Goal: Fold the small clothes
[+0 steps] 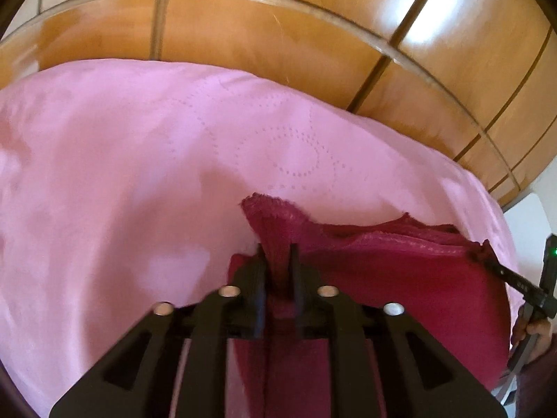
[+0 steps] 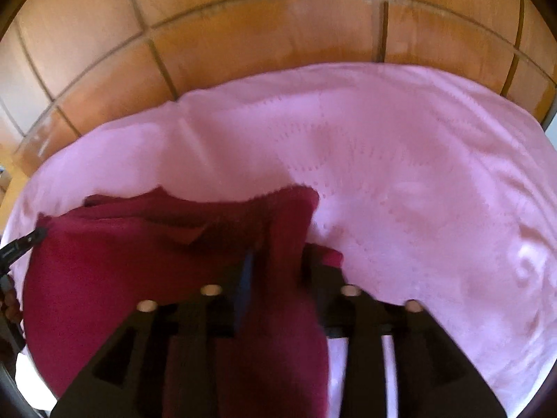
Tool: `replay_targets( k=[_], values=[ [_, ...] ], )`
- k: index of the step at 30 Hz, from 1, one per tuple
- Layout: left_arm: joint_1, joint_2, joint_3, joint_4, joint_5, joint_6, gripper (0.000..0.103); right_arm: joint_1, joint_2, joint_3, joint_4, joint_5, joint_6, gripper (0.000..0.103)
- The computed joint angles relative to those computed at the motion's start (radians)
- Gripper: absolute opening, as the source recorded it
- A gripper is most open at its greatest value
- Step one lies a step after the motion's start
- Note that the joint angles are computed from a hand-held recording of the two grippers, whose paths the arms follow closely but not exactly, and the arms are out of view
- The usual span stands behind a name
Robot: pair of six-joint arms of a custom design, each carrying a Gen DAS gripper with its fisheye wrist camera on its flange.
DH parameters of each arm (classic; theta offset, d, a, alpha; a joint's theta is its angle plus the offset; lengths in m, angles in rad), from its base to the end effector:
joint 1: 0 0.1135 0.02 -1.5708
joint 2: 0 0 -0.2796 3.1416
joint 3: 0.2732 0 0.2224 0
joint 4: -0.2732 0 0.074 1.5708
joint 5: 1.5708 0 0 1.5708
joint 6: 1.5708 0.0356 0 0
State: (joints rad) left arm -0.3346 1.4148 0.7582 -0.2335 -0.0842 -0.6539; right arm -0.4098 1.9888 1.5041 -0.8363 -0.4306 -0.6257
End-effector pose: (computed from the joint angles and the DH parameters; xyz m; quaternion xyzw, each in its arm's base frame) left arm 0.2387 -0.0798 0.2214 -0.1636 0.9276 -0.1233 0.3124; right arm 0.3519 -0.1367 0.2193 -0.1309 0.9608 0.1240 0.2107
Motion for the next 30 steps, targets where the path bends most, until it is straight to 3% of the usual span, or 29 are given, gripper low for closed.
replay_targets(
  k=[2, 6, 9, 10, 11, 13, 17, 18, 19, 20, 21, 22, 26, 28, 30],
  values=[
    [-0.023, -0.11, -0.06, -0.017, -0.027, -0.025, 0.037, -0.061, -0.037, 0.016, -0.086, -0.057, -0.075, 0.04],
    [-0.06, -0.374, -0.196, -0.085, 0.014, -0.087, 0.04, -0.242, -0.049, 0.091, -0.36, -0.152, -0.294, 0.046],
    [-0.145, -0.579, -0.275, -0.181, 0.034, -0.157, 0.045, -0.361, -0.039, 0.103, -0.533, -0.143, -0.467, 0.048],
    [-0.2, -0.633, -0.287, -0.22, 0.01, -0.192, 0.058, -0.392, -0.046, 0.093, -0.568, -0.133, -0.508, 0.051],
    [-0.306, -0.697, -0.299, -0.265, -0.062, -0.255, 0.065, -0.43, -0.049, 0.08, -0.609, -0.124, -0.556, 0.053],
    [-0.495, -0.753, -0.311, -0.32, -0.17, -0.371, 0.065, -0.477, -0.056, 0.052, -0.651, -0.109, -0.613, 0.055],
    [-0.774, -0.642, -0.332, -0.269, -0.314, -0.517, 0.065, -0.511, -0.098, -0.055, -0.615, -0.079, -0.651, 0.053],
    [-0.786, -0.619, -0.339, -0.245, -0.318, -0.518, 0.063, -0.499, -0.112, -0.09, -0.583, -0.082, -0.636, 0.047],
    [-0.782, -0.605, -0.351, -0.214, -0.314, -0.512, 0.052, -0.494, -0.113, -0.101, -0.571, -0.083, -0.63, 0.032],
    [-0.757, -0.582, -0.361, -0.175, -0.296, -0.491, 0.034, -0.491, -0.13, -0.12, -0.549, -0.072, -0.634, 0.021],
    [-0.748, -0.556, -0.353, -0.179, -0.295, -0.484, 0.025, -0.477, -0.156, -0.141, -0.519, -0.064, -0.626, 0.006],
    [-0.741, -0.535, -0.336, -0.199, -0.3, -0.475, 0.01, -0.472, -0.17, -0.137, -0.521, -0.061, -0.628, 0.006],
    [-0.754, -0.578, -0.306, -0.291, -0.321, -0.433, 0.008, -0.568, -0.141, 0.069, -0.728, -0.152, -0.749, 0.005],
    [-0.728, -0.591, -0.341, -0.281, -0.292, -0.415, 0.008, -0.583, -0.123, 0.067, -0.685, -0.12, -0.726, 0.005],
    [-0.735, -0.533, -0.364, -0.234, -0.291, -0.416, 0.008, -0.559, -0.137, -0.044, -0.553, -0.053, -0.679, 0.005]
  ],
)
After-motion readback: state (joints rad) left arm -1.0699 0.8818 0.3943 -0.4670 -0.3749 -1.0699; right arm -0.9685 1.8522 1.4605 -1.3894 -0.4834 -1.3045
